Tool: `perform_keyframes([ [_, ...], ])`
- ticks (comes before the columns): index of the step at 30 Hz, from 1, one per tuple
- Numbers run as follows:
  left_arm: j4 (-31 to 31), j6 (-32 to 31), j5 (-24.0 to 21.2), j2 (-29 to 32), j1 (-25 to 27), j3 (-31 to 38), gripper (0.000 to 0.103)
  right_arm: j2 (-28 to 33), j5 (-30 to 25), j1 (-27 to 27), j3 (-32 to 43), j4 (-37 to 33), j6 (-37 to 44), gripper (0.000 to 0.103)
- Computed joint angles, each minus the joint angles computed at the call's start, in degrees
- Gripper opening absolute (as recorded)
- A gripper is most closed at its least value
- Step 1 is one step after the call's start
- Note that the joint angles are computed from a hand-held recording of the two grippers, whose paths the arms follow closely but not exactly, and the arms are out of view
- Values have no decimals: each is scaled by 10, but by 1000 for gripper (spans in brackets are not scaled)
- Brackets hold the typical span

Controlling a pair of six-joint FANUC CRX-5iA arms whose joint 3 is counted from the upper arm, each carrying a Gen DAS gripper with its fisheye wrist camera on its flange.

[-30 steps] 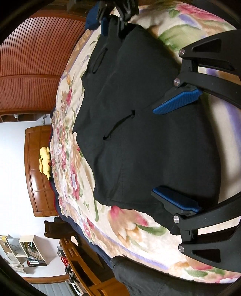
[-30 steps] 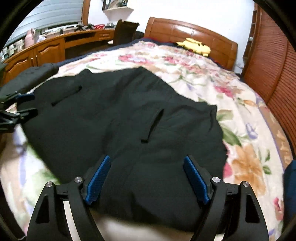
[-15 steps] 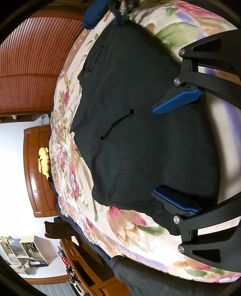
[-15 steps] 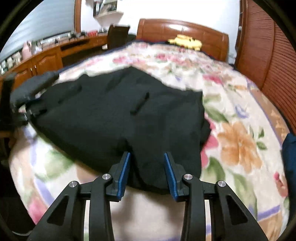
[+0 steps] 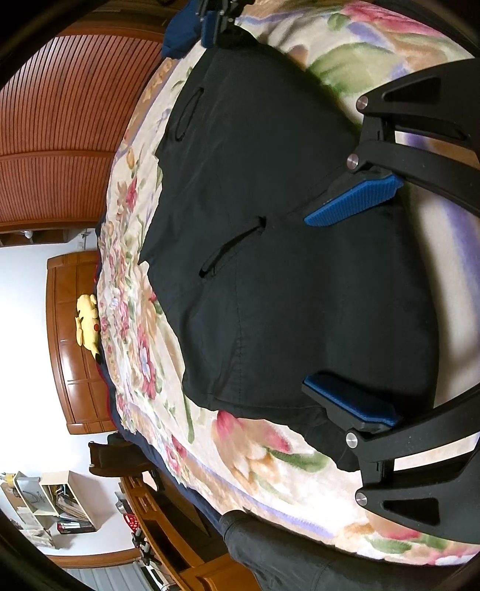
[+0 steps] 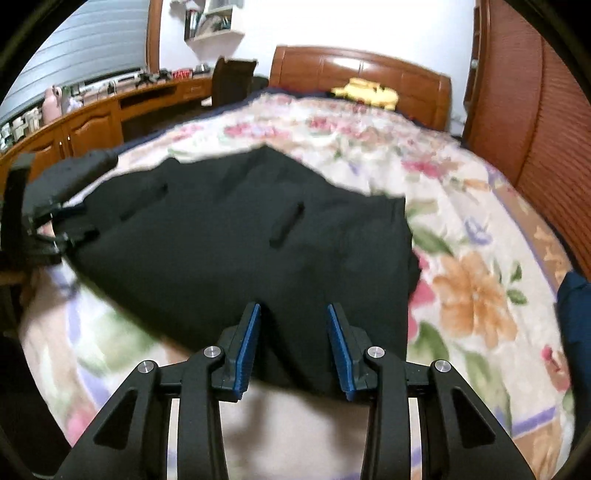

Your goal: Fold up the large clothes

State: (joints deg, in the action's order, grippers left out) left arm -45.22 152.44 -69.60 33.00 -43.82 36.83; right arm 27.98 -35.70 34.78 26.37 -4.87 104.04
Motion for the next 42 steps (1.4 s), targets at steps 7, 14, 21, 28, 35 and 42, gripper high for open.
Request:
perform_keyframes([
  [7,0,3,3,-2,0,-5,84,40,-32,31,68,-51,54,39],
  [14,-25,50,26,-39,-10,-44,84,106,-74,43,158,-87,76,39],
  [21,-46,111,17,-89,-24,-106,84,151,-107,36,214,-101,68,40],
  [28,-47,203,9,-126,-21,-166,84,143,-63,55,180,-46,42,41],
  [35,-42,211,24,-126,-20,-171,84,138,-53,62,165,-27,30,42],
  [42,-56,193,31,-121,-23,-157,83,141,-54,64,168,-17,28,42],
])
